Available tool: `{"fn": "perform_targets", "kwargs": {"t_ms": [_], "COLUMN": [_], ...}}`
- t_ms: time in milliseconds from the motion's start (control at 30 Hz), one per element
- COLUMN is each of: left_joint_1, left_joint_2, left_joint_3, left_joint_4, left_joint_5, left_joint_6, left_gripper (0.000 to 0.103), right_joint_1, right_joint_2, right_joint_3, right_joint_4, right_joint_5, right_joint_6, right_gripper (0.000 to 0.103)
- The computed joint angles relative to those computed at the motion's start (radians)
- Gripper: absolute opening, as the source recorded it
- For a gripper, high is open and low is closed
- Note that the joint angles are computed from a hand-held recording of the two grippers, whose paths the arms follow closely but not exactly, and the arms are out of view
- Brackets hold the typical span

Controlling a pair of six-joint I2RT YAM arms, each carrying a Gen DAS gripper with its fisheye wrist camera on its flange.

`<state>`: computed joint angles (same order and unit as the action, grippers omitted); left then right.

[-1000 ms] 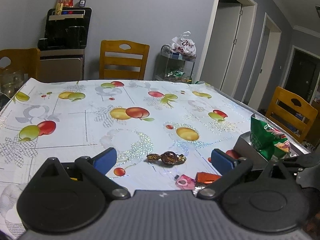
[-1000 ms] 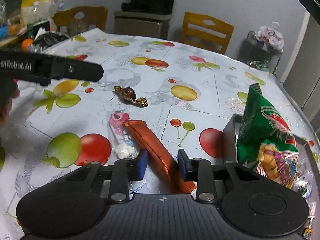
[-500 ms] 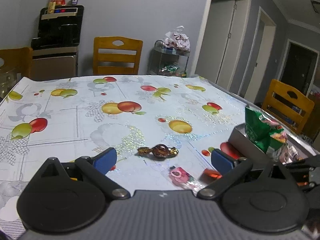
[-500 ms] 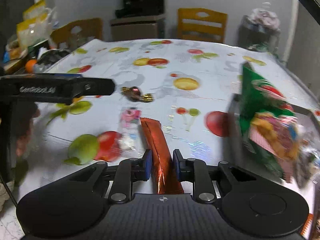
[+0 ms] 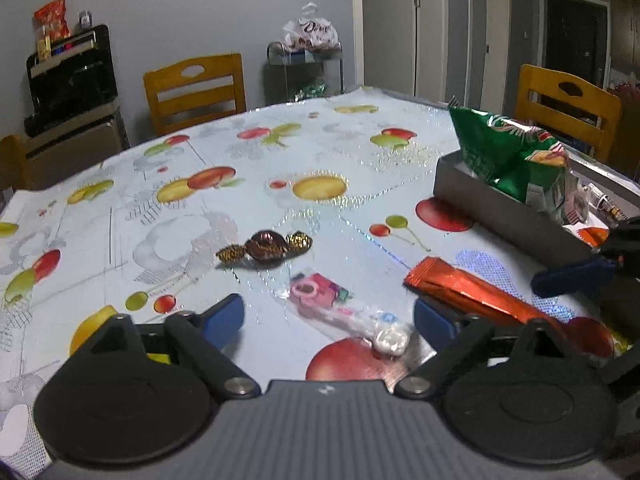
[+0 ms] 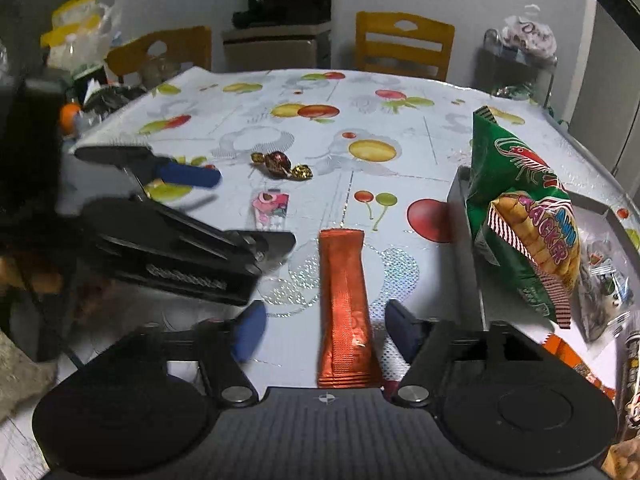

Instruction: Organize snacks

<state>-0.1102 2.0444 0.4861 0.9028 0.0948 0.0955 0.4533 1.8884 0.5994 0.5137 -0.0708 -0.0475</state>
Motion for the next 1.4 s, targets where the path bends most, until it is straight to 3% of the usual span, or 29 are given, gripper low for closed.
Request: {"fn": "perform_targets", "kwargs": {"t_ms": [200,300,467,600,733,933,967,1167,1400], "left_joint_1": [0.063,0.094,0.134,0.103,0.080,0.083,0.084,0.096,0.086], "left_joint_2": [-0.003,-0.026,-0.046,-0.023,-0.007,0.002,0.008,0.021,0.014], "left_joint_3": [0.031,0.038,0.043,0.031,0.026,0.023,0.022,0.028,0.017], "left_joint_4": [-0.075,-0.126,-0.167,-0.107,-0.074,-0.053,-0.042,-0.024,-0.020], "left_joint_5": [0.072,0.098,0.194,0.153,0.128,0.158,0.161,0.180,0.181], "left_joint_6": [0.009,0.031,0.003,0.001,0.018,0.030,0.028,0.018,0.045], "left_gripper": [0.069,0.063,0.063,0.063,0.060,0.040,0.034,0.024,0.015], "right_joint_1": [0.003,0.001,0.009,0.018,0.021,0.013,0.013,0.013,0.020], "right_joint_2": [0.005,0.008,0.028,0.063,0.090,0.108,0.110,0.113,0.091], "right_joint_3": [-0.001,-0.001,0.008,0.028,0.046,0.062,0.060,0.048,0.015], "right_joint_4": [0.007,0.019,0.062,0.088,0.088,0.083,0.090,0.121,0.140], "right_joint_5": [-0.007,-0.016,0.008,0.028,0.029,0.015,0.017,0.018,0.008], "right_joint_6": [0.022,0.041,0.053,0.053,0.047,0.047,0.042,0.023,0.007], "right_gripper": [0.074,0.081,0.082,0.081,0.073,0.061,0.056,0.030,0.023]}}
